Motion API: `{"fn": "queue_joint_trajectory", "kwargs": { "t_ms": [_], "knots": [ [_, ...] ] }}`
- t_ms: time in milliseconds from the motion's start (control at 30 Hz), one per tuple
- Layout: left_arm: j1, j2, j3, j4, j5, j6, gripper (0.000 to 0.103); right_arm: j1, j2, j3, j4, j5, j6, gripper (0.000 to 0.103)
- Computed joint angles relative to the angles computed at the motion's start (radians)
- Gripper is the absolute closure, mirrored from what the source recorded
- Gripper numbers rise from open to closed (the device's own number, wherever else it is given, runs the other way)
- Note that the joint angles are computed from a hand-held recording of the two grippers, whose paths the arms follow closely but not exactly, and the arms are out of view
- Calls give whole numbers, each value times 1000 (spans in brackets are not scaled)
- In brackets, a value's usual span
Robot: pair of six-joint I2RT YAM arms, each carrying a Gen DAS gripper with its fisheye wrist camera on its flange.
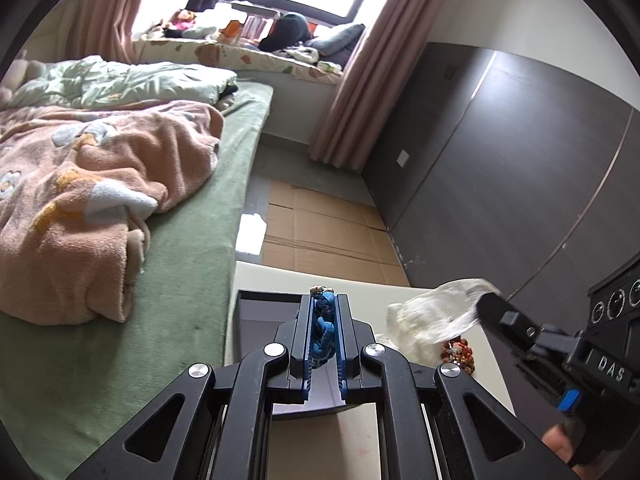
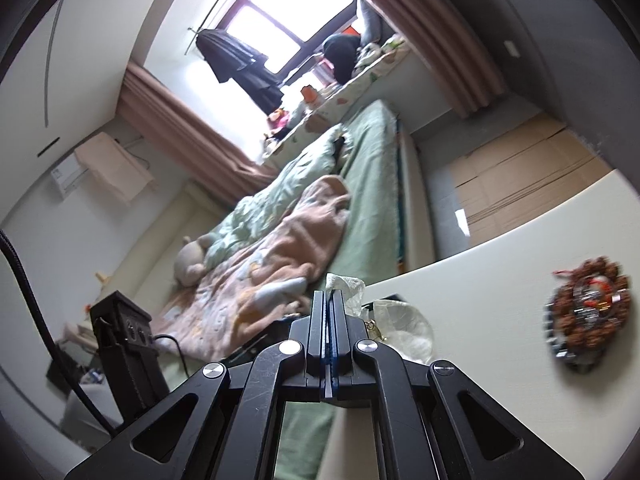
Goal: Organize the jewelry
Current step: 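Carry the blue bracelet into the black box and open the left gripper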
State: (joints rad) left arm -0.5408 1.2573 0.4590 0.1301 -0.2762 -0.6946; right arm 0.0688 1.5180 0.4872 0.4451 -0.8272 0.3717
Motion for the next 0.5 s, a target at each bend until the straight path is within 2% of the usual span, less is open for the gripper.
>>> {"fn": "queue_joint_trajectory", "kwargs": {
  "t_ms": [67,133,200,233,267,300,500],
  "knots": [
    [8,-4,-5,-3,1,-5,93,53,44,8,49,9,36,100],
    [20,-2,-5,-5,10,-5,93,101,100,38,37,38,39,98],
    [26,8,-5,-2,19,-5,93,119,174,94,-28,24,19,74],
    [28,13,-3,-1,22,-3,93,123,198,112,-61,43,19,48],
    [25,23,1,0,25,-2,93,128,201,110,-63,80,36,41],
    [23,24,2,-2,26,-2,93,122,201,93,-35,103,46,41],
    [14,87,27,26,77,0,93,47,152,80,-113,109,-21,41]
  ]
}}
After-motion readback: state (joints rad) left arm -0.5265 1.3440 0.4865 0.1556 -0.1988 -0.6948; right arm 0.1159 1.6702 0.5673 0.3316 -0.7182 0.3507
